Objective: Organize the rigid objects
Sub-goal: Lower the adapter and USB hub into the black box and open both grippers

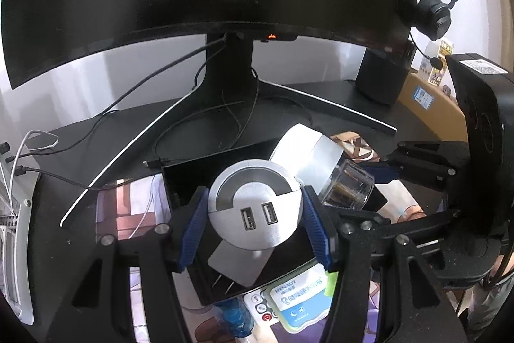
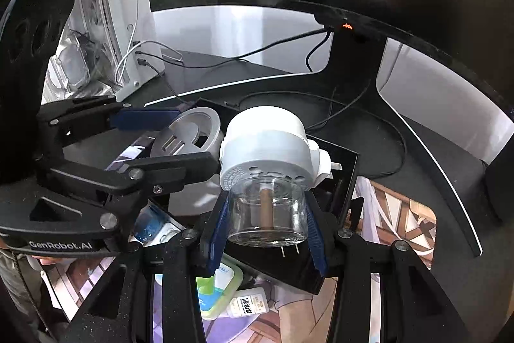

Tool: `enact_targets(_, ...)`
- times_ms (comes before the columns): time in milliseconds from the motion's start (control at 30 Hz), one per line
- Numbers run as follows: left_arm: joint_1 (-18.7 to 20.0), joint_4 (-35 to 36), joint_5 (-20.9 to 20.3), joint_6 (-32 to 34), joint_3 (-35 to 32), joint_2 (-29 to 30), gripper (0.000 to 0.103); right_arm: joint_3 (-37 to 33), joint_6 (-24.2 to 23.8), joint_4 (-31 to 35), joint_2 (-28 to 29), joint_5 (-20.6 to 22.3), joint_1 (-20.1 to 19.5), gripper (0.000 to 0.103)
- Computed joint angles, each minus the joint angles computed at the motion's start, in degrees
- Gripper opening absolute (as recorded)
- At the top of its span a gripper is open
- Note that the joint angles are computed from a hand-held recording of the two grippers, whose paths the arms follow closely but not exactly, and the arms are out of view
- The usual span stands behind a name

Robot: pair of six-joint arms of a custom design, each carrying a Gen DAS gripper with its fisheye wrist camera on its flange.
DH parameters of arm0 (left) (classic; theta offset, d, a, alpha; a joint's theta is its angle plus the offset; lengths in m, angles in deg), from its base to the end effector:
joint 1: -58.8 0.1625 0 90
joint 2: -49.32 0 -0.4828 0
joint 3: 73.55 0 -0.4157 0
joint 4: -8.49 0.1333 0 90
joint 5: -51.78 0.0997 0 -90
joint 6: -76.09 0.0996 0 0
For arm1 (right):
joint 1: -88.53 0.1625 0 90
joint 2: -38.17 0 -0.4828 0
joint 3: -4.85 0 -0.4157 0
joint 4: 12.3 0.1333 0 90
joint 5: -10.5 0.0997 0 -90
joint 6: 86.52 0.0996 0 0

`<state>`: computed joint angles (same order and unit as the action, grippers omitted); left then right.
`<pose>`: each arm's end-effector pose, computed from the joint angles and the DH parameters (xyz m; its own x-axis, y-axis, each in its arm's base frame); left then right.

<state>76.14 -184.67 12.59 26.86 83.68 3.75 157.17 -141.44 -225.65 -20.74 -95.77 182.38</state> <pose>-0.1987 -0.2825 0.0439 -0.7666 0.1929 -0.6125 0.5567 0.6752 -0.4840 0.1292 -0.3508 0.1279 -0.5082 -0.6644 0.5480 -0.8249 0.5583 -0.0882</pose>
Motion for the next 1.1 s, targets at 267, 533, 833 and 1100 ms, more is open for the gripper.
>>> enact_targets(267,3.6,5.5,-2.5,1.7,-2.3,-1.7,0.056,-2.0,0.6,2.8,1.8,-4.2,1.2,0.044)
enact_targets(533,7.3,7.9,-6.4,4.1,-3.8,-3.6,0.056,-4.6,1.1,8.1,2.4,-10.0,3.9,0.044)
enact_targets(833,8.2,9.3,-8.0,5.8,-4.3,-4.7,0.057,-6.7,2.1,13.2,2.8,-14.7,6.2,0.044)
enact_targets(1100,8.6,9.7,-8.5,6.0,-4.5,-5.3,0.057,-7.2,3.2,15.6,2.0,-13.7,5.6,0.044)
